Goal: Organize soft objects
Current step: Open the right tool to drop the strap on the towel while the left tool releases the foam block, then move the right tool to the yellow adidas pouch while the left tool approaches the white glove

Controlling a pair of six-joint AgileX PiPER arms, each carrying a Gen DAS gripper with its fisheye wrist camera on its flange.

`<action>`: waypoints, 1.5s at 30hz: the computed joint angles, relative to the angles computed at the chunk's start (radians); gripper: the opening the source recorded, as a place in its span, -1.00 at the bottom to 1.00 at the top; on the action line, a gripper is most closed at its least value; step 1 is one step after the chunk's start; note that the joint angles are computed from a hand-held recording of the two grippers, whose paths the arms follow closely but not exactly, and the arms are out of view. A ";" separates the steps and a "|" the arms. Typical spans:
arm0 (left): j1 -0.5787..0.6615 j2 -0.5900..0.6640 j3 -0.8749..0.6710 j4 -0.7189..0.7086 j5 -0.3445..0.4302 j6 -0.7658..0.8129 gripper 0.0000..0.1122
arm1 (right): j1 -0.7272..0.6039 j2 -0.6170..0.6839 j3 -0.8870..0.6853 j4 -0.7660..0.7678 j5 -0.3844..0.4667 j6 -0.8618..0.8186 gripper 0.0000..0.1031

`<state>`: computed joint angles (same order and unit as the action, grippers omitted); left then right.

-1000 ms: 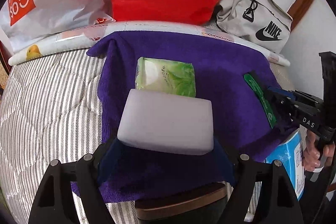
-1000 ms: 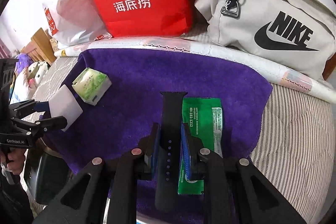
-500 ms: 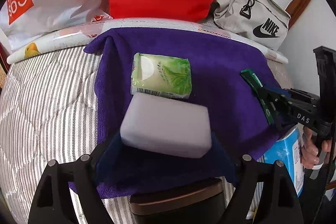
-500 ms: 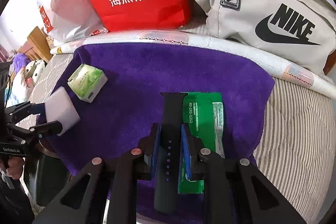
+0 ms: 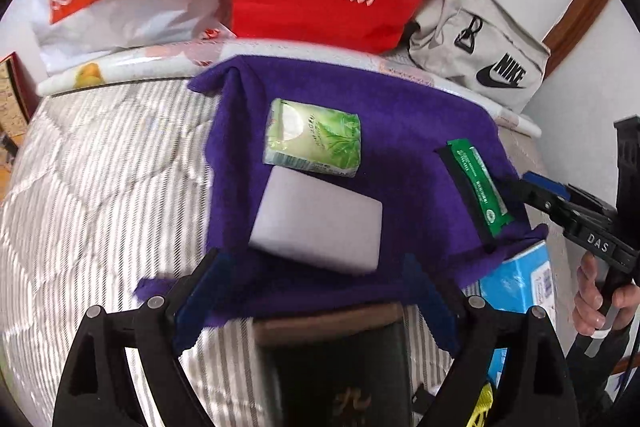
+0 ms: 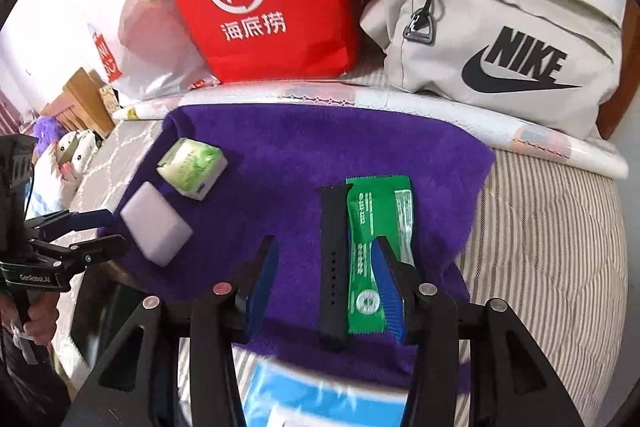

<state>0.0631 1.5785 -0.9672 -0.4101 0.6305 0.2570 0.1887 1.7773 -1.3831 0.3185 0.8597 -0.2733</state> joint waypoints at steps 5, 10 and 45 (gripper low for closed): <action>0.040 -0.136 0.084 -0.021 0.019 0.028 0.56 | 0.012 -0.145 0.090 -0.035 -0.001 0.014 -0.07; 0.060 -0.297 0.177 -0.034 0.048 0.051 0.56 | 0.027 -0.323 0.197 -0.040 0.022 0.018 -0.07; -0.134 -0.838 0.641 -0.015 0.143 -0.078 0.56 | 0.608 -0.814 0.840 -0.306 -0.095 0.548 -0.05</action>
